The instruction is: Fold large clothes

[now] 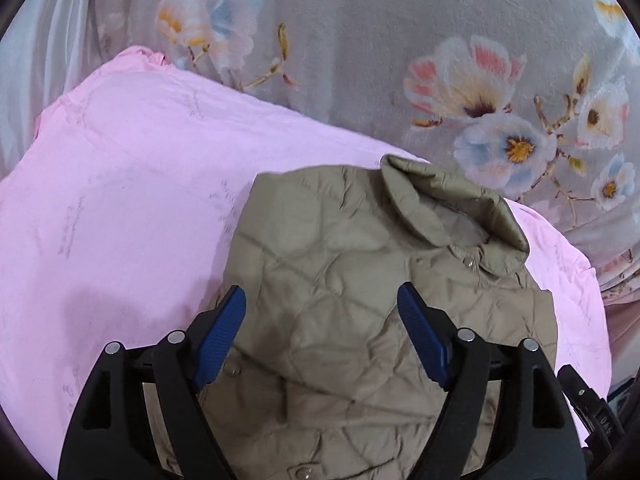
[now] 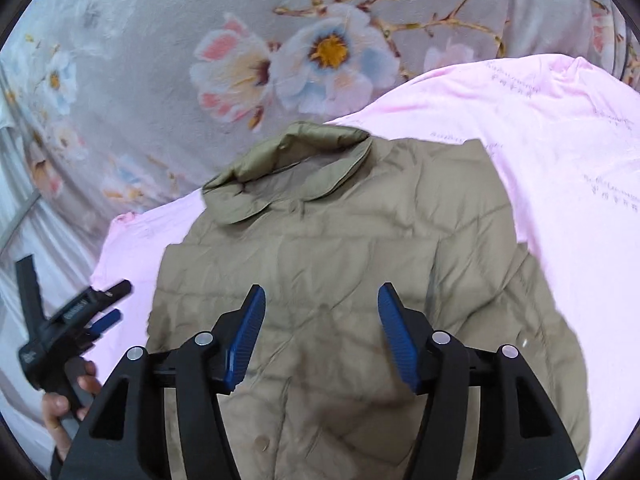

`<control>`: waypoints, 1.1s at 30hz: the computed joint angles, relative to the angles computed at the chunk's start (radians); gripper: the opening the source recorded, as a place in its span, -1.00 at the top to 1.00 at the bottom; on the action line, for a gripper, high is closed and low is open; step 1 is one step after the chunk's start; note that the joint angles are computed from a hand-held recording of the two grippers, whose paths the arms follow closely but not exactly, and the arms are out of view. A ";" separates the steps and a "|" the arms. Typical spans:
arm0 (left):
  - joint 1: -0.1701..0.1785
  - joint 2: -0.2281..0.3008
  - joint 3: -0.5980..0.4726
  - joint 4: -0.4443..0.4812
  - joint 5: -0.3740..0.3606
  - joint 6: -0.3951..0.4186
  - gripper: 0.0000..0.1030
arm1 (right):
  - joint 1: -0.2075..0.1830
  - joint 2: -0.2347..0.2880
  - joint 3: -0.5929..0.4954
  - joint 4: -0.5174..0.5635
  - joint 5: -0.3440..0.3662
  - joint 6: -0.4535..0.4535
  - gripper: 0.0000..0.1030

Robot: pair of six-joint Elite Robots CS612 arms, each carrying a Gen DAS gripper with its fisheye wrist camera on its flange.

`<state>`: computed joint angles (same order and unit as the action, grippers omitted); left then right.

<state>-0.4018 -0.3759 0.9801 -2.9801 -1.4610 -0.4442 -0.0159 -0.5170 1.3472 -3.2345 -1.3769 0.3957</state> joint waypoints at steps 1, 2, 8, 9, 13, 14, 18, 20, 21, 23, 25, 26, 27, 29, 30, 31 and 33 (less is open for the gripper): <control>-0.007 0.007 -0.015 0.018 0.031 0.024 -0.47 | 0.005 0.001 -0.010 0.028 -0.022 -0.025 0.05; -0.014 0.016 -0.027 0.038 0.057 0.044 -0.47 | 0.012 0.005 -0.020 0.050 -0.045 -0.060 0.35; -0.028 0.083 -0.095 0.191 0.105 0.066 -0.46 | 0.040 0.047 -0.083 0.202 -0.115 -0.150 0.72; -0.030 0.089 -0.090 0.175 0.117 0.077 -0.48 | 0.041 0.052 -0.084 0.204 -0.121 -0.152 0.75; -0.040 0.089 -0.053 0.097 0.166 0.132 -0.49 | 0.044 0.065 -0.079 0.180 -0.135 -0.169 0.78; -0.043 0.091 -0.050 0.090 0.180 0.144 -0.49 | 0.045 0.068 -0.077 0.170 -0.137 -0.170 0.79; -0.047 0.092 -0.047 0.092 0.194 0.150 -0.50 | 0.048 0.073 -0.070 0.149 -0.146 -0.172 0.79; -0.046 0.092 -0.050 0.097 0.191 0.153 -0.51 | 0.042 0.071 -0.066 0.149 -0.121 -0.165 0.80; -0.044 0.092 -0.051 0.099 0.186 0.151 -0.51 | 0.037 0.068 -0.060 0.149 -0.099 -0.160 0.82; -0.040 0.083 -0.043 0.099 0.171 0.145 -0.51 | 0.022 0.053 -0.040 0.156 -0.046 -0.140 0.83; -0.036 0.071 -0.036 0.090 0.164 0.130 -0.47 | 0.012 0.033 -0.017 0.149 -0.025 -0.115 0.71; -0.035 0.066 -0.034 0.074 0.162 0.124 -0.47 | 0.010 0.022 -0.006 0.119 -0.038 -0.110 0.62; -0.033 0.058 -0.032 0.045 0.151 0.113 -0.48 | 0.009 0.017 -0.003 0.089 -0.052 -0.111 0.59; -0.029 0.053 -0.051 0.030 0.106 0.089 -0.52 | 0.004 0.012 -0.020 0.045 -0.056 -0.098 0.19; -0.025 0.058 -0.080 0.036 0.060 0.070 -0.55 | -0.001 0.014 -0.035 0.040 -0.036 -0.079 0.05; -0.023 0.066 -0.107 0.047 0.031 0.057 -0.60 | -0.009 0.021 -0.057 0.033 0.003 -0.046 -0.09; -0.018 0.094 -0.184 0.081 -0.044 0.019 -0.61 | -0.024 0.051 -0.119 0.023 0.089 0.041 -0.09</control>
<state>-0.4195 -0.2818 0.7959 -2.8989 -1.5049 -0.4252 -0.0402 -0.4661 1.2282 -3.2115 -1.2881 0.4368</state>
